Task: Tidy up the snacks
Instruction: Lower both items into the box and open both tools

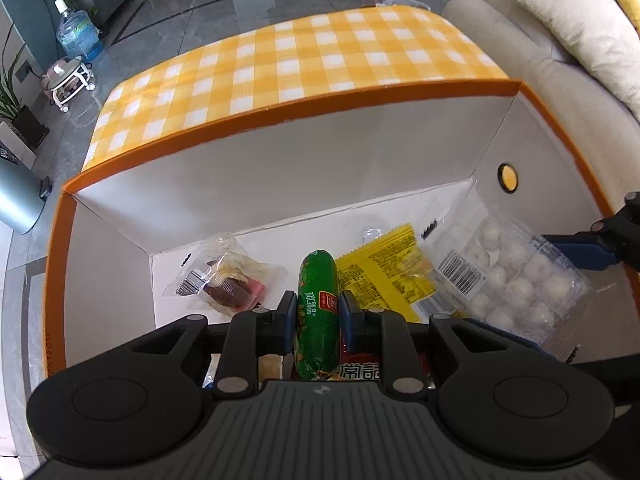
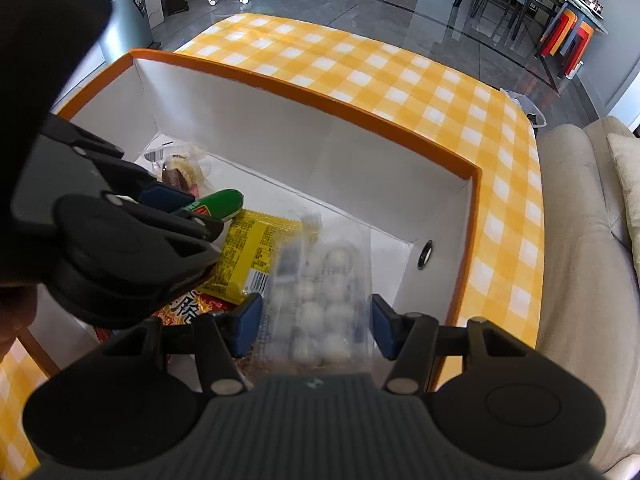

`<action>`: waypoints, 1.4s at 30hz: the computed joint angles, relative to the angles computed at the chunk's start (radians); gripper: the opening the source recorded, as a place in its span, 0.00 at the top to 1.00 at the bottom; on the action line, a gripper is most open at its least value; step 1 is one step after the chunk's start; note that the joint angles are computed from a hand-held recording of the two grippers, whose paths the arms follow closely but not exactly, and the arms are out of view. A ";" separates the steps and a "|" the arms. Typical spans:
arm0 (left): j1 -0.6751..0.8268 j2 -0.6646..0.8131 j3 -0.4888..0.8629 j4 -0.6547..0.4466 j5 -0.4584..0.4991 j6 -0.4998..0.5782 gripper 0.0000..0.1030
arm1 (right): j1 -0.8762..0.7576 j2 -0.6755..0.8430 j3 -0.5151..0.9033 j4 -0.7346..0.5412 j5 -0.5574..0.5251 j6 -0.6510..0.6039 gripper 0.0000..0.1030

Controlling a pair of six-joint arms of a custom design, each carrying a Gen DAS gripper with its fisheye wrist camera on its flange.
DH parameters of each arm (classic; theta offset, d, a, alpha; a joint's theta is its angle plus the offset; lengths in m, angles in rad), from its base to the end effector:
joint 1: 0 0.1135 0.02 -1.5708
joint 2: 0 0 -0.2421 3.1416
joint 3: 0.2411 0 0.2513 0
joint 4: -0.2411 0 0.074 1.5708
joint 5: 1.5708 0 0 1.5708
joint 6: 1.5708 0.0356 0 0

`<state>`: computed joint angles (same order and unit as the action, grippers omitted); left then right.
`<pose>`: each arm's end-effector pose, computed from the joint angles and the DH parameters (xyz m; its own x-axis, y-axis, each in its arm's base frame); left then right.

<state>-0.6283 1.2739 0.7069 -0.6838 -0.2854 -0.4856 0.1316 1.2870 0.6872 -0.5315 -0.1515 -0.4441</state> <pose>0.1849 -0.1219 0.1619 -0.9090 0.1068 -0.4029 0.0770 0.9930 0.0895 0.2312 0.0360 0.1589 -0.7270 -0.5247 -0.4429 -0.5601 0.8263 -0.0595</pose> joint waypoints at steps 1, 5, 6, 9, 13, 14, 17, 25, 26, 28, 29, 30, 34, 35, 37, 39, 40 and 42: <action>-0.001 0.007 0.001 0.000 -0.003 -0.001 0.76 | 0.008 -0.002 -0.003 0.004 0.007 0.003 0.47; -0.003 0.032 0.010 -0.008 -0.004 -0.010 0.76 | 0.035 -0.008 -0.021 0.024 0.033 0.011 0.47; -0.001 0.036 0.014 -0.009 -0.001 -0.008 0.76 | 0.039 -0.009 -0.024 0.029 0.036 0.008 0.47; -0.002 0.040 0.017 -0.014 -0.002 -0.005 0.76 | 0.049 -0.019 -0.039 0.039 0.049 0.004 0.47; 0.002 0.054 0.025 -0.021 0.003 0.001 0.75 | 0.048 -0.028 -0.040 0.031 0.048 0.006 0.47; 0.005 0.059 0.028 -0.022 0.004 0.004 0.74 | 0.048 -0.029 -0.040 0.030 0.047 0.005 0.47; 0.010 0.061 0.030 -0.021 -0.003 0.011 0.73 | 0.051 -0.035 -0.043 0.026 0.048 0.005 0.46; -0.011 0.010 0.018 -0.042 -0.026 -0.009 0.61 | 0.042 -0.040 -0.031 0.006 0.029 -0.002 0.41; -0.015 -0.002 0.016 -0.047 -0.029 -0.013 0.59 | 0.042 -0.046 -0.031 0.001 0.026 -0.003 0.38; -0.022 -0.029 0.012 -0.056 -0.032 -0.021 0.52 | 0.041 -0.065 -0.036 -0.009 0.019 -0.005 0.37; -0.027 -0.041 0.010 -0.062 -0.036 -0.025 0.51 | 0.039 -0.072 -0.036 -0.017 0.014 -0.009 0.37; -0.037 -0.048 0.013 -0.071 -0.044 -0.033 0.50 | 0.038 -0.081 -0.036 -0.024 0.012 -0.010 0.36; -0.076 -0.083 0.019 -0.118 -0.088 -0.063 0.47 | 0.027 -0.121 -0.039 -0.051 0.004 -0.013 0.29; -0.088 -0.094 0.021 -0.132 -0.099 -0.074 0.46 | 0.021 -0.132 -0.038 -0.059 0.001 -0.013 0.29; -0.114 -0.127 0.021 -0.165 -0.128 -0.104 0.42 | 0.008 -0.163 -0.040 -0.078 -0.007 -0.016 0.29; -0.146 -0.165 0.020 -0.200 -0.154 -0.144 0.41 | -0.004 -0.186 -0.038 -0.089 -0.015 -0.016 0.28; -0.163 -0.188 0.020 -0.219 -0.167 -0.163 0.41 | -0.009 -0.207 -0.043 -0.097 -0.019 -0.017 0.28; -0.198 -0.235 0.018 -0.259 -0.195 -0.202 0.41 | -0.018 -0.256 -0.051 -0.121 -0.026 -0.017 0.28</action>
<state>-0.8267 1.0394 0.7248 -0.9428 -0.4804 -0.6879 0.1139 1.0311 0.6363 -0.6530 -0.1774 -0.4615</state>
